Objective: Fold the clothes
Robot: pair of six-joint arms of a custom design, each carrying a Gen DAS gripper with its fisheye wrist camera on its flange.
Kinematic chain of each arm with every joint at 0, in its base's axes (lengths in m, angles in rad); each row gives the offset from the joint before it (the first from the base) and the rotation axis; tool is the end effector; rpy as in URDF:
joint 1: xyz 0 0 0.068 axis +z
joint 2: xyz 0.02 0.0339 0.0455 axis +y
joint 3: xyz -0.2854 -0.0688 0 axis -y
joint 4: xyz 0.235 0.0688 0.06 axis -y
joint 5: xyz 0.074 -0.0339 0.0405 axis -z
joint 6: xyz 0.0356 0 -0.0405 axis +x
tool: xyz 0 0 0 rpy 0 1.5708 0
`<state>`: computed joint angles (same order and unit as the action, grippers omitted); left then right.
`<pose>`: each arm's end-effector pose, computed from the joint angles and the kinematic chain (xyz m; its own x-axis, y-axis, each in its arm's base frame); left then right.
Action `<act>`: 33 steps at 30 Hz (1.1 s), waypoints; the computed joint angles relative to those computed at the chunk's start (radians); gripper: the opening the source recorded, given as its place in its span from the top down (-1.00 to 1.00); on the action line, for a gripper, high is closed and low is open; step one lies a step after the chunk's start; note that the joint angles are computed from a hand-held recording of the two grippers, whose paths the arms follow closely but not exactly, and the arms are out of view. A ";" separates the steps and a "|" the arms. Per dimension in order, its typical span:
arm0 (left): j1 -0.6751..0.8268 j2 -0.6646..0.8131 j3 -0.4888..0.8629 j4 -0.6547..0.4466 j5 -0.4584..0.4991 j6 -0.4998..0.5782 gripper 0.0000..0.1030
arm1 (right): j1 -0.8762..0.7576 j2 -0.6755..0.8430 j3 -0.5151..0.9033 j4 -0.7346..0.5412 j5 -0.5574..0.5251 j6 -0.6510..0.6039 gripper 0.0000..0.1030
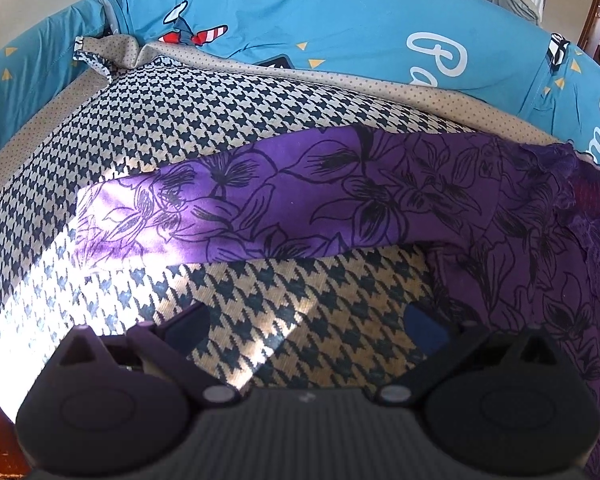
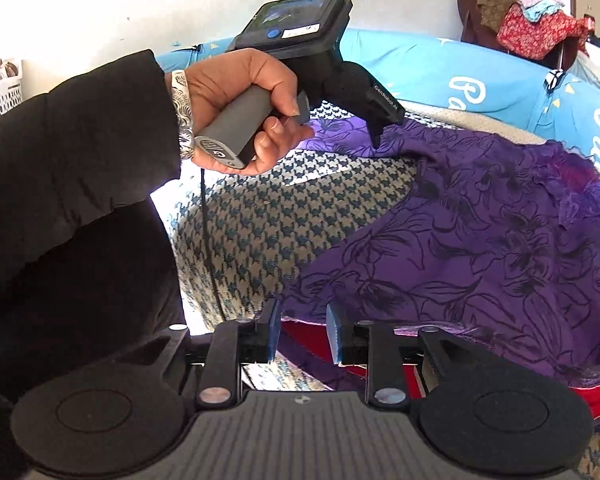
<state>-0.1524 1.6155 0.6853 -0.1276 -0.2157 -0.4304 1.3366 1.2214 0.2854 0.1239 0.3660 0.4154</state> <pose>0.2727 -0.0342 0.1513 -0.8012 -0.2893 -0.5238 -0.3189 0.9471 -0.0353 0.0550 0.1758 0.1502 -0.4976 -0.4618 -0.7343 -0.7108 0.7023 0.0400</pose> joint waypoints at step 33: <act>0.075 -0.111 -0.031 0.032 0.055 0.052 -1.00 | -0.054 0.462 0.188 0.354 -0.046 -0.247 0.89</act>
